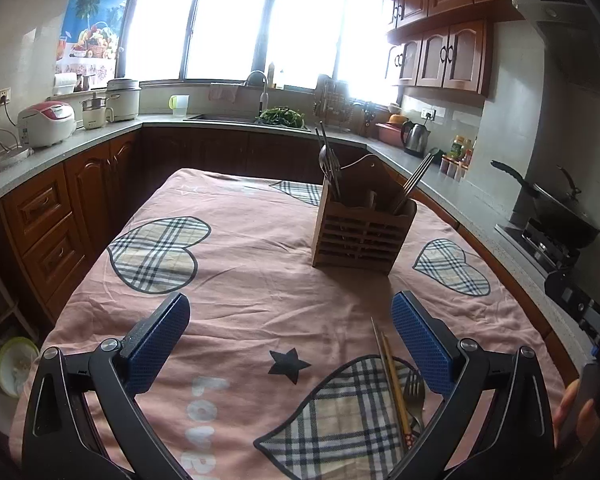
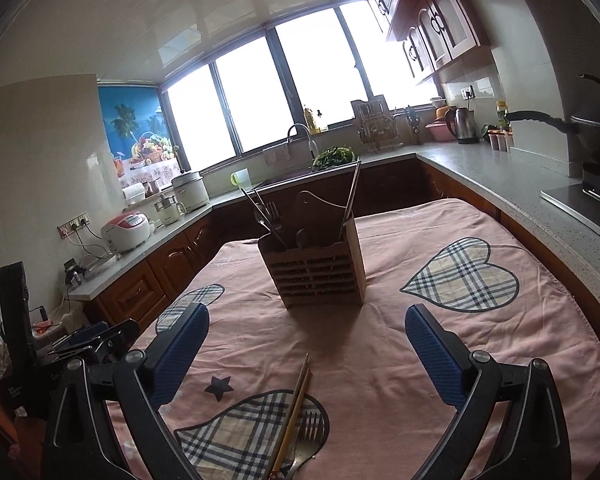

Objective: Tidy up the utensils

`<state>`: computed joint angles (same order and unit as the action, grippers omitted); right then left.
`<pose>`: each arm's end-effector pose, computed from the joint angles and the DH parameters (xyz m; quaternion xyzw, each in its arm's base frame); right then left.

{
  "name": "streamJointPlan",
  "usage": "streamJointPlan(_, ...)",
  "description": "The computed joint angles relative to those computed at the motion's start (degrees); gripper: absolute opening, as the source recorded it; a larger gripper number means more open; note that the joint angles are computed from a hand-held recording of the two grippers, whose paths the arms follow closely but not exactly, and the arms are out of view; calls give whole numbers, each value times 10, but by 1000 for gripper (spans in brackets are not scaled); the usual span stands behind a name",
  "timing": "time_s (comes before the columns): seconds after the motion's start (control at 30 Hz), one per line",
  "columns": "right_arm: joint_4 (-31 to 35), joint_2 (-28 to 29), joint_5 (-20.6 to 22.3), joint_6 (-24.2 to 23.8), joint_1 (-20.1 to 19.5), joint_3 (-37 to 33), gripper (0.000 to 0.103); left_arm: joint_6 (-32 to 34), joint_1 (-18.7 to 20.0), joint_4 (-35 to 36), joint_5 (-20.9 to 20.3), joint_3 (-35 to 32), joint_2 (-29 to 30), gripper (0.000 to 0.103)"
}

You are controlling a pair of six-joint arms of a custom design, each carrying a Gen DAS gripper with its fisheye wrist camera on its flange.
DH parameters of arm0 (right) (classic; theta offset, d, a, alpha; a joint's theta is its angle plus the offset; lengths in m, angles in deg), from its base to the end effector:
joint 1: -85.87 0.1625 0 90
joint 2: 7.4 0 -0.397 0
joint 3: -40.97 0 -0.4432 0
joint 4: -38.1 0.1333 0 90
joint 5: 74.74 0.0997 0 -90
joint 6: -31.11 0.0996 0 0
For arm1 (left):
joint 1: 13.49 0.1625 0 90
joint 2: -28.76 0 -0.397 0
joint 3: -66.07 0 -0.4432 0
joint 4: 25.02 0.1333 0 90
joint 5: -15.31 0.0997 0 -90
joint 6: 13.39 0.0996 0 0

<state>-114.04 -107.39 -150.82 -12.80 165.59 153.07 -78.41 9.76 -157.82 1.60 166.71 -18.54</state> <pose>0.0650 -0.5226 0.4748 0.3093 -0.8462 0.4237 0.0934 -0.4858 -0.4591 0.0573 0.0685 0.7822 -0.5319 0.3172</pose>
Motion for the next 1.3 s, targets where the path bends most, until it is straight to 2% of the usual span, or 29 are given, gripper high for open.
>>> streamJointPlan(0.17,-38,-34,10,-35,-15,45,100,-86,-14,110,12,-2,-4,103)
streamJointPlan(0.27,-43,-47,12,-48,-20,56,100,-61,-23,83,-2,4,-2,103)
streamJointPlan(0.4,-27,-59,0,-59,-10,53,101,-124,-32,205,-7,-23,1,103)
streamJointPlan(0.53,-37,-77,10,-66,-12,64,103,-193,-40,309,5,-39,7,103)
streamJointPlan(0.67,-71,-79,14,-80,-26,86,103,-219,-41,306,15,-22,4,103)
streamJointPlan(0.73,-74,-76,14,-86,-33,93,103,-272,-42,355,25,-23,4,103)
streamJointPlan(0.83,-87,-73,18,-95,-45,104,103,-385,-42,483,30,-44,10,103)
streamJointPlan(0.93,-92,-72,22,-95,-52,111,103,-442,-43,552,31,-57,17,103)
streamJointPlan(1.1,-114,-81,46,-106,-63,127,103,-569,-48,708,27,-99,39,103)
streamJointPlan(1.17,-123,-83,52,-107,-64,130,103,-601,-50,746,25,-109,45,103)
streamJointPlan(1.3,-129,-84,62,-107,-69,133,103,-617,-53,764,22,-114,49,103)
